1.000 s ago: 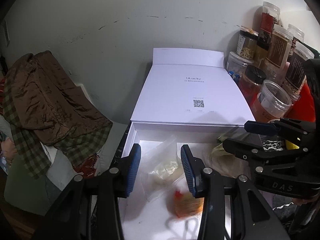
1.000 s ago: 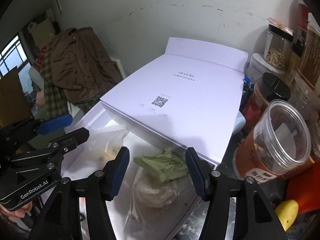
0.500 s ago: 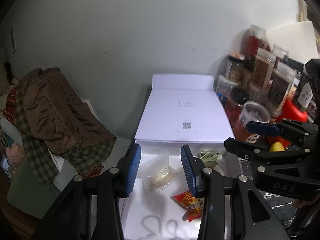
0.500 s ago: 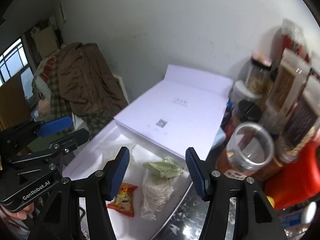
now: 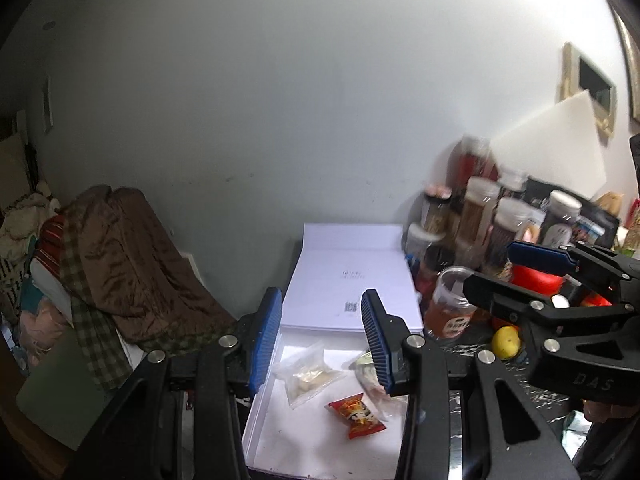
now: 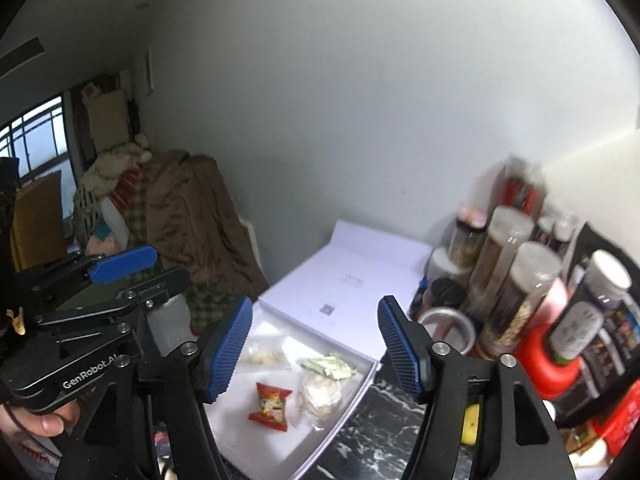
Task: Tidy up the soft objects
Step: 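Move both tools back over the items on the counter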
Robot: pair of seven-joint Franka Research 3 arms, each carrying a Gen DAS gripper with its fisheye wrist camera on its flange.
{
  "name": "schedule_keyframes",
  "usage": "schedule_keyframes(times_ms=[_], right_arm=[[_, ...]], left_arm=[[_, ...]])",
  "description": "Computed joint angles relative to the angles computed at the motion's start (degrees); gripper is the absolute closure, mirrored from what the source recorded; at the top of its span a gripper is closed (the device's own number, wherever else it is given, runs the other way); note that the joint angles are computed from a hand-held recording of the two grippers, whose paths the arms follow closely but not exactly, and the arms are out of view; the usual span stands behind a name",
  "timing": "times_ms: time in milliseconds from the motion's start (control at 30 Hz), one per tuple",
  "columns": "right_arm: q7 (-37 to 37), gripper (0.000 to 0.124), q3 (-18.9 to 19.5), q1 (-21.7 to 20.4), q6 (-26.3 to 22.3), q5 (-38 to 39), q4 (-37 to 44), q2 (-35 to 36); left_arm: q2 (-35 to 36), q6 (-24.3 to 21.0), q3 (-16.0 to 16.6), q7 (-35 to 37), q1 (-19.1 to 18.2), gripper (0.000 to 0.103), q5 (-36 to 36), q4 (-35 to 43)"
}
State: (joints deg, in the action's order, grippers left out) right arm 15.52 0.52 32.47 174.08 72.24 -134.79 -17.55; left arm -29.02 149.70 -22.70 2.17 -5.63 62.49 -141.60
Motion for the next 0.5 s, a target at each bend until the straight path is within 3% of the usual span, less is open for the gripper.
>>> schedule_keyframes(times_ms=[200, 233, 267, 333, 400, 500], right_arm=[[-8.35, 0.047, -1.30, 2.82, 1.64, 8.62, -4.31, -7.96], [-8.91, 0.044, -1.03, 2.81, 2.00, 9.41, -5.14, -9.24], [-9.92, 0.043, -0.86, 3.03, 2.56, 10.65, -6.05, -10.59], [-10.82, 0.043, -0.26, 2.99, 3.17, 11.89, -7.47, -12.75], [-11.99, 0.040, 0.20, 3.02, 3.73, 13.22, -9.21, -15.37], [-13.85, 0.034, 0.89, 2.76, 4.12, 15.61, -11.48, -18.65]], left_arm=[[-4.57, -2.19, -0.95, 1.99, -2.31, 0.062, -3.84, -1.49], [-5.36, -2.83, -1.23, 2.33, -2.71, 0.057, -4.63, -1.73], [-6.15, -3.27, -1.52, 2.41, -2.97, 0.039, -5.20, -2.08], [-8.12, -4.54, -3.09, 1.02, -2.74, 0.019, -5.12, -2.86], [-10.02, -6.69, -4.88, 0.09, -2.83, 0.016, -4.79, -3.45], [-11.89, -7.73, -4.99, 1.09, -4.84, 0.016, -5.99, -4.36]])
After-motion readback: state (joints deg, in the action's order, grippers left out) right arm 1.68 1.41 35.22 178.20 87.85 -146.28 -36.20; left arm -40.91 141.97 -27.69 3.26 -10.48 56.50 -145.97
